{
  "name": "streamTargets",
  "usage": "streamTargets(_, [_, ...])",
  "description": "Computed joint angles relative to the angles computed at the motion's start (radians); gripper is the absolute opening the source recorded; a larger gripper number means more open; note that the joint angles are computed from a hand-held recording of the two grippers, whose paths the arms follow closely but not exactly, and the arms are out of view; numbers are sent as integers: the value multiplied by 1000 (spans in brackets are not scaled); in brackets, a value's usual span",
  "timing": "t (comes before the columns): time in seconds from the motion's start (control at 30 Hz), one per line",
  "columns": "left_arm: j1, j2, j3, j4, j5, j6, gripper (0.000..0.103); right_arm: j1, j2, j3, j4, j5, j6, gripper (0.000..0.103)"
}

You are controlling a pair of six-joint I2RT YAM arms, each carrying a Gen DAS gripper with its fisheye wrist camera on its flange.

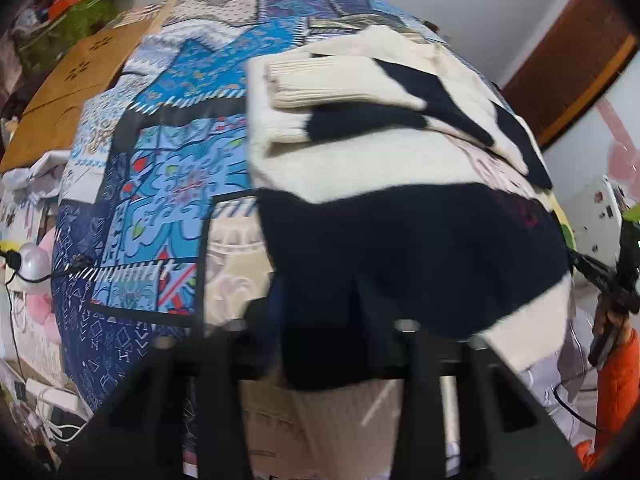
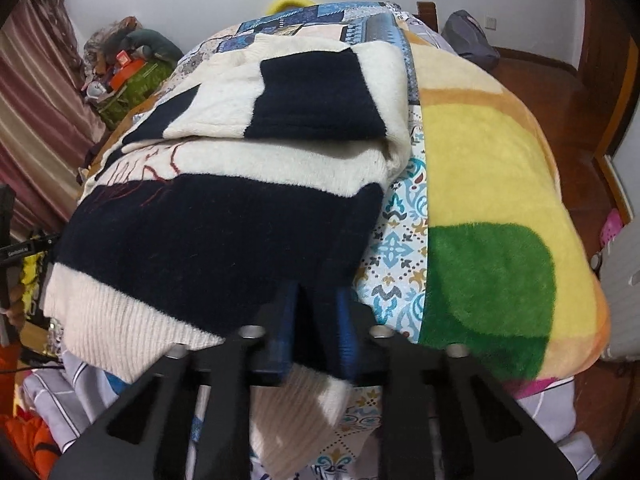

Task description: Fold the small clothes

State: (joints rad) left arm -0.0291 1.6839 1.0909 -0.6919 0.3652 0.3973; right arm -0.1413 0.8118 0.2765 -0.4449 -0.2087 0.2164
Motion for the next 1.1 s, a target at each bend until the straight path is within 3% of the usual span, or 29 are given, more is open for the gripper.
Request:
streamTargets(0.03, [-6,-6,0,-2,-1,5,16,5,-1,5,-4,8,-2,8])
streamTargets(0.1, [-22,-25,-5,6,-14,4,12,-3,-7,22,-18,-2,-17,7])
streamTargets(0.3, [-34,-58,63,11,13,-21,10,-7,-27,99,-40,-5,-48,7])
streamTargets(0.47, [-55,-20,203,16,29,-81,9,-23,53,196,17,-23,-73,6])
streamTargets(0.6, [-80,80,348,20,29,-147,9,-18,164,283,101,-6,-92,6])
streamTargets(0.87, [-126,413,628,9,-102,-238,9,-77,471,406,281,18,-93,6])
streamTargets(1.0, [-122,530,693,-19,-100,-239,10,-110,609,428,329,16,-91,6])
streamTargets(1.1, [-127,505,640,31,-103,-209,12,-130,680,432,335,9,-98,7])
